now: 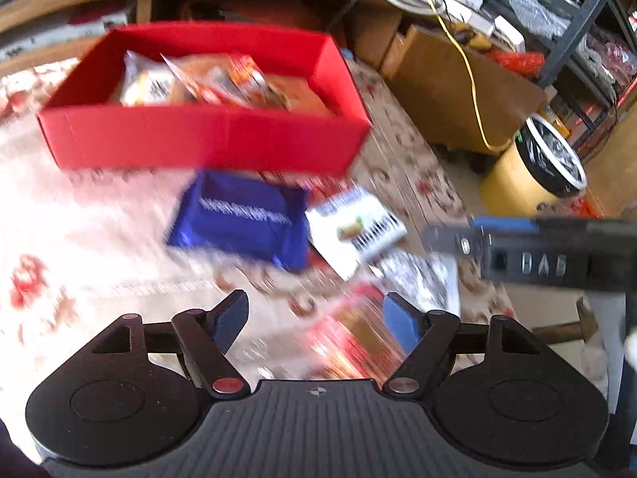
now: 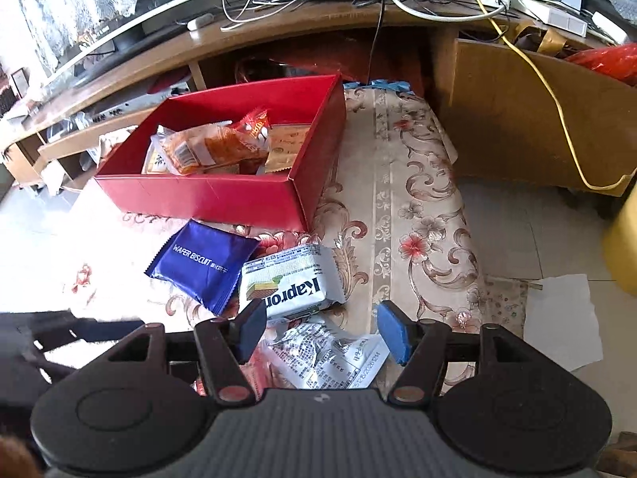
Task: Organize snacks
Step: 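Withdraw both grippers from the box toward the remaining snacks, then grasp the red cake packet with the left gripper while the right approaches the silver wrapper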
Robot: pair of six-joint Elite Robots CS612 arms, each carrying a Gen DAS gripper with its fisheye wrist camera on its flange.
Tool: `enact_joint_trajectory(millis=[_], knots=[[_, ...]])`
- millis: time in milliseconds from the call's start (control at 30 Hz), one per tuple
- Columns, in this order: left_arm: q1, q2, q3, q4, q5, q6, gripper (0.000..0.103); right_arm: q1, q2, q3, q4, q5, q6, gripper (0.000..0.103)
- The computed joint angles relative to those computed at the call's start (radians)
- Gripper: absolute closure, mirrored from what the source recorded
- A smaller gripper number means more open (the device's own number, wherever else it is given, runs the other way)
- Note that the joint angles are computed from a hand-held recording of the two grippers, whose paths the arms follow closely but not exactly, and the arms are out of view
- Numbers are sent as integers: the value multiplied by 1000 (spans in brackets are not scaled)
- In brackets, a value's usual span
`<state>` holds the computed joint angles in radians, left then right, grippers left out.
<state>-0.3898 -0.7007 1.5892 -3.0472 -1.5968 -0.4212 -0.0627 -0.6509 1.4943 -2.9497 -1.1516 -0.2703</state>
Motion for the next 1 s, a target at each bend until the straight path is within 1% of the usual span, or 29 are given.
enact_joint_trajectory(millis=[100, 233, 367, 467, 500, 600, 667, 733, 800, 833, 867, 933, 1000], knots=[[-17, 7, -11, 43, -3, -13, 22, -8, -3, 7, -4, 25, -2, 48], [-32, 13, -21, 77, -8, -83, 18, -19, -3, 11, -6, 59, 3, 47], [-49, 24, -48, 128, 49, -124, 14, -25, -6, 17, -8, 90, -8, 47], [-52, 37, -70, 162, 53, -155, 13, -28, -6, 19, -7, 106, -15, 46], [-55, 40, -69, 154, 62, -151, 10, -29, -7, 20, -6, 110, -19, 46], [-63, 41, -71, 163, 86, -108, 10, -29, -6, 19, 4, 114, -32, 46], [-61, 37, -64, 164, 85, -79, 10, -29, -6, 18, 11, 112, -38, 45], [-57, 30, -50, 153, 82, -49, 15, -27, -6, 17, 21, 105, -49, 45], [-52, 20, -38, 162, 83, -41, 26, -24, -5, 16, 31, 95, -57, 45], [-49, 13, -29, 172, 86, -39, 28, -23, -5, 15, 37, 91, -65, 45], [-47, 8, -19, 171, 86, -35, 32, -22, -5, 14, 44, 89, -74, 45], [-41, -4, 7, 152, 85, -18, 32, -18, -3, 10, 64, 80, -96, 45], [-35, -13, 26, 145, 88, -24, 33, -13, 2, -1, 94, 65, -123, 45]])
